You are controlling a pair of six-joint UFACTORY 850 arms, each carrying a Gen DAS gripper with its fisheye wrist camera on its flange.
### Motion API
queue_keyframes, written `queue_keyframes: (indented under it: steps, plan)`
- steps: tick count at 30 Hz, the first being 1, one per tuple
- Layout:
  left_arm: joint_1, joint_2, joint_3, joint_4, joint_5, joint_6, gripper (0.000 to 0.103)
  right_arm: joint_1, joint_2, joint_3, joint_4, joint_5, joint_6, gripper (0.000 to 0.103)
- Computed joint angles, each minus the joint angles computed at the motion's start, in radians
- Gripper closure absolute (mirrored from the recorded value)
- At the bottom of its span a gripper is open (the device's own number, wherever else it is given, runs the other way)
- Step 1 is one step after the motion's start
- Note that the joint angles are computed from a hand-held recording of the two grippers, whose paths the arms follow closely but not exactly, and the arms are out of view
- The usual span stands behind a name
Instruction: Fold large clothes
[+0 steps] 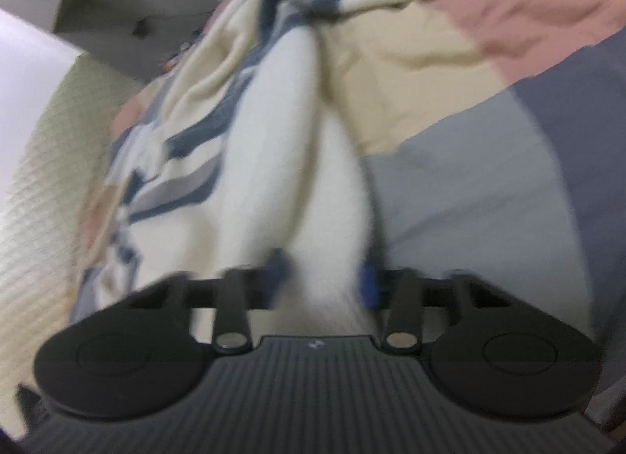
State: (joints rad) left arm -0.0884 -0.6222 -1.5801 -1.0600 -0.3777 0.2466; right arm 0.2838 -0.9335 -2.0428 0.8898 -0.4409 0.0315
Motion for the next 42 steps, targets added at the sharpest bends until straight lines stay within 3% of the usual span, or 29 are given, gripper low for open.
queue_keyframes:
  steps: [2, 4, 7, 12, 16, 21, 26, 30, 31, 33, 34, 35, 38, 42]
  plan:
    - [-0.003, 0.017, 0.011, -0.004, 0.019, 0.018, 0.09, 0.005, 0.028, 0.025, 0.002, 0.025, -0.057, 0.088]
    - [-0.005, 0.045, 0.028, -0.03, 0.03, 0.077, 0.09, 0.018, 0.057, 0.028, -0.145, 0.056, 0.016, 0.09]
    - [-0.004, 0.089, 0.044, -0.053, 0.027, 0.146, 0.09, 0.031, 0.128, 0.066, -0.252, 0.096, -0.016, 0.091]
    - [0.006, 0.142, 0.034, 0.081, -0.044, 0.088, 0.09, 0.042, 0.184, 0.043, -0.456, 0.054, 0.021, 0.092]
    - [-0.001, 0.172, 0.029, 0.297, -0.092, -0.051, 0.09, 0.05, 0.185, -0.008, -0.596, -0.034, 0.049, 0.092]
    - [-0.018, 0.142, 0.01, 0.54, -0.159, -0.246, 0.09, 0.068, 0.123, -0.084, -0.706, -0.212, 0.062, 0.092]
    - [-0.011, 0.084, -0.034, 0.582, -0.228, -0.343, 0.089, 0.075, 0.03, -0.18, -0.758, -0.329, 0.098, 0.091]
    - [-0.014, 0.092, -0.029, 0.609, -0.223, -0.349, 0.088, 0.071, 0.035, -0.162, -0.721, -0.328, 0.111, 0.089]
    - [-0.017, 0.099, -0.022, 0.62, -0.214, -0.349, 0.085, 0.071, 0.037, -0.161, -0.72, -0.327, 0.113, 0.088]
    - [-0.034, 0.099, -0.034, 0.714, -0.211, -0.422, 0.063, 0.073, 0.044, -0.157, -0.72, -0.325, 0.121, 0.086]
    - [-0.044, 0.102, -0.037, 0.782, -0.202, -0.485, 0.045, 0.075, 0.046, -0.158, -0.731, -0.326, 0.129, 0.084]
    - [-0.046, 0.107, -0.035, 0.809, -0.194, -0.508, 0.04, 0.076, 0.048, -0.162, -0.743, -0.328, 0.136, 0.079]
    - [-0.047, 0.13, -0.028, 0.835, -0.165, -0.534, 0.04, 0.075, 0.063, -0.156, -0.736, -0.312, 0.138, 0.07]
    - [-0.061, 0.136, -0.05, 0.898, -0.107, -0.572, 0.04, 0.067, 0.112, -0.101, -0.667, -0.193, 0.133, 0.069]
